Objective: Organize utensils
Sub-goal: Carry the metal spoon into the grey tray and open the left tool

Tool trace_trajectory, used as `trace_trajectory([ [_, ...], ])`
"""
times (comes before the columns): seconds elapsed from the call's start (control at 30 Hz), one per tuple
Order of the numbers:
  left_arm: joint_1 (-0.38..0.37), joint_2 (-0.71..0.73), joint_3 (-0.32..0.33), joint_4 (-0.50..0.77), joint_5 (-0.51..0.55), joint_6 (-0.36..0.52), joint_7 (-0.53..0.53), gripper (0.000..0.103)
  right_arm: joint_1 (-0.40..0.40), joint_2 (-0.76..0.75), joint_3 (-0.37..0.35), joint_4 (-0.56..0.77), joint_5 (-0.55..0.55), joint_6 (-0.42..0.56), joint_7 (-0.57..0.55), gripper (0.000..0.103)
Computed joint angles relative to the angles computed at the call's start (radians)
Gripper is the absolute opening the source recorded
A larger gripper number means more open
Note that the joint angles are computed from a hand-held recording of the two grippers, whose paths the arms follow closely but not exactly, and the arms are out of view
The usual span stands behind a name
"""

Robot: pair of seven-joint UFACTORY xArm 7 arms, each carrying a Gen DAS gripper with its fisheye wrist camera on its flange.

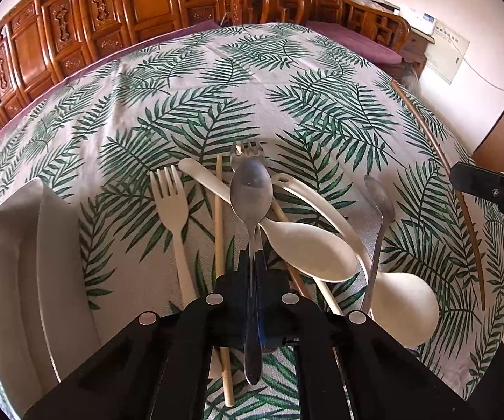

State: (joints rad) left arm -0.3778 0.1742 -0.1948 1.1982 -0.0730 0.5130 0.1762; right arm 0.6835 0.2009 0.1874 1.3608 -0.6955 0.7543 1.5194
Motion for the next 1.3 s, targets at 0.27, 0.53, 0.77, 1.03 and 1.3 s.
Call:
trace_trajectory([
  [0.27, 0.01, -0.082, -0.005, -0.044, -0.049, -0.026, 0.043, 0.003, 0.012, 0.02, 0.0, 0.032, -0.001, -0.001, -0.022, 0.006],
  [0.53, 0.031, -0.204, 0.021, -0.101, -0.151, -0.028, 0.147, 0.003, 0.054, 0.069, -0.012, 0.135, -0.019, 0.031, -0.049, 0.006],
  [0.77, 0.054, -0.278, 0.065, -0.139, -0.206, -0.029, 0.223, 0.003, 0.105, 0.156, -0.038, 0.282, -0.021, 0.063, -0.091, 0.006],
  [1.03, 0.101, -0.29, 0.107, -0.154, -0.225, -0.025, 0.267, 0.003, 0.174, 0.3, -0.086, 0.51, 0.026, 0.094, -0.19, 0.006],
  [1.3, 0.148, -0.255, 0.128, -0.14, -0.253, -0.031, 0.305, 0.003, 0.243, 0.497, -0.141, 0.824, 0.129, 0.174, -0.34, 0.006],
])
